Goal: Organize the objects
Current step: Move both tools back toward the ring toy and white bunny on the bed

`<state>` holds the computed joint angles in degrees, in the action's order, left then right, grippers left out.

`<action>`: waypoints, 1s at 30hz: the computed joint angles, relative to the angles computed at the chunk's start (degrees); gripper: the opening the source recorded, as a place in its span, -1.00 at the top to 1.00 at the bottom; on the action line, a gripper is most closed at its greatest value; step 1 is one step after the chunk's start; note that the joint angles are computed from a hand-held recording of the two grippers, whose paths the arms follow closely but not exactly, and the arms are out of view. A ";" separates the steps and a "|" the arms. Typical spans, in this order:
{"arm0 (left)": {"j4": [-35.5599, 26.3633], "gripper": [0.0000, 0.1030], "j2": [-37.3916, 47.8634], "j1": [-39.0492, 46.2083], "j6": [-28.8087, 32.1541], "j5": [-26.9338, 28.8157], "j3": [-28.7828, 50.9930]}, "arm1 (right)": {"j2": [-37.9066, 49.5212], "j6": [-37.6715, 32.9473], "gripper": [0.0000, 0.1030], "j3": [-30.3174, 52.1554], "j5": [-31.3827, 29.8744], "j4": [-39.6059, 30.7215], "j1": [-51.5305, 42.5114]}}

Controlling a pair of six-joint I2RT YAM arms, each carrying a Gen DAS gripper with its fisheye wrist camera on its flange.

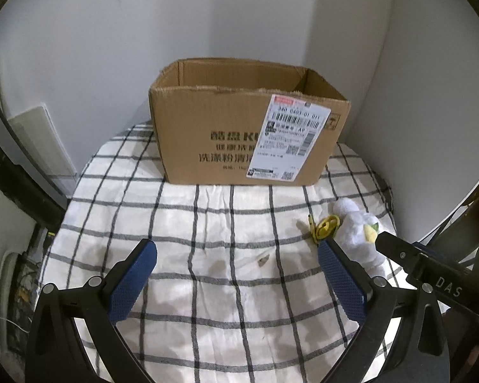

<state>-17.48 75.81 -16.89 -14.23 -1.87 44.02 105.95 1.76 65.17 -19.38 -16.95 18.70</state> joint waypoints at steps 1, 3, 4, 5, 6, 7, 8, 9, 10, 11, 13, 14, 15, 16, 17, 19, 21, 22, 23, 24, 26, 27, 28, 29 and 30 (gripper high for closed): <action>0.05 -1.00 0.31 0.04 -0.19 0.18 -0.01 | 0.36 0.07 -0.61 0.13 0.06 -0.06 -0.03; 0.16 -1.00 0.90 0.21 -0.48 0.59 -0.09 | 1.00 0.06 -0.61 0.21 0.17 -0.04 0.07; 0.09 -1.00 1.34 0.31 -0.63 0.76 -0.04 | 1.13 -0.05 -0.61 -0.08 -0.19 0.36 0.11; -0.02 -1.00 1.81 0.35 -0.66 0.86 0.12 | 1.18 -0.14 -0.61 -0.23 -0.35 0.46 0.09; -0.10 -1.00 2.14 0.42 -0.56 1.04 0.24 | 1.15 0.00 -0.57 -0.43 -0.35 0.51 0.12; -0.16 -1.00 2.46 0.63 -0.36 1.37 0.36 | 1.03 0.38 -0.54 -0.80 -0.69 0.85 0.04; -0.20 -1.00 2.64 0.84 -0.34 1.68 0.38 | 0.99 0.73 -0.44 -1.01 -0.89 1.07 0.00; -0.20 -1.00 2.65 1.03 -0.32 1.94 0.35 | 0.95 1.16 -0.29 -1.21 -0.75 1.15 0.02; -0.15 -1.00 2.77 1.38 -0.23 2.45 0.36 | 0.94 1.60 -0.21 -1.30 -0.72 1.08 -0.02; -0.10 -1.00 2.87 1.71 -0.18 2.93 0.34 | 1.04 1.97 -0.09 -1.27 -1.01 0.84 -0.06; -0.04 -1.00 3.09 2.15 -0.06 3.44 0.30 | 1.70 2.05 -0.01 -0.67 -2.11 -0.22 0.05; 0.00 -1.00 3.14 2.25 0.05 3.52 0.26 | 1.87 1.96 0.05 -0.54 -2.05 -0.44 0.26; 0.05 -1.00 3.26 2.29 0.19 3.41 0.21 | 1.97 1.83 0.11 -0.53 -1.84 -0.39 0.64; 0.19 -1.00 3.36 2.35 0.36 3.32 0.10 | 1.99 1.89 0.13 -0.66 -1.49 -0.12 1.04; 0.26 -1.00 3.51 2.43 0.51 3.38 0.05 | 2.04 1.87 0.17 -0.61 -0.93 -0.05 1.50; 0.31 -1.00 4.03 2.64 0.79 3.88 0.03 | 2.15 2.21 0.21 -0.40 0.02 0.08 2.36; 0.27 -1.00 4.57 2.79 1.08 4.13 0.13 | 2.72 2.24 0.28 0.32 1.09 -0.21 3.13; 0.38 -1.00 4.71 2.82 1.11 4.18 0.07 | 3.00 2.44 0.31 0.67 1.85 -0.27 3.52; 0.50 -1.00 4.81 2.75 1.08 4.14 0.02 | 3.07 2.60 0.35 0.75 2.34 -0.11 3.72; 0.54 -1.00 4.94 2.65 0.95 3.94 0.02 | 3.17 2.79 0.39 0.83 3.17 0.25 4.05; 0.66 -1.00 4.99 2.48 1.15 3.77 -0.15 | 3.37 2.99 0.44 1.12 4.63 0.48 4.51; 0.71 -1.00 5.08 2.33 1.25 3.69 -0.19 | 3.42 3.06 0.46 1.24 4.91 0.51 4.62; 0.75 -1.00 5.17 2.21 1.35 3.69 -0.24 | 3.45 3.04 0.47 1.36 5.36 0.47 4.75; 0.75 -1.00 5.32 2.06 1.35 3.68 -0.24 | 3.50 3.04 0.48 1.49 5.69 0.40 4.80; 0.78 -1.00 5.37 1.92 1.29 3.71 -0.29 | 3.45 3.17 0.48 1.51 5.94 0.41 4.85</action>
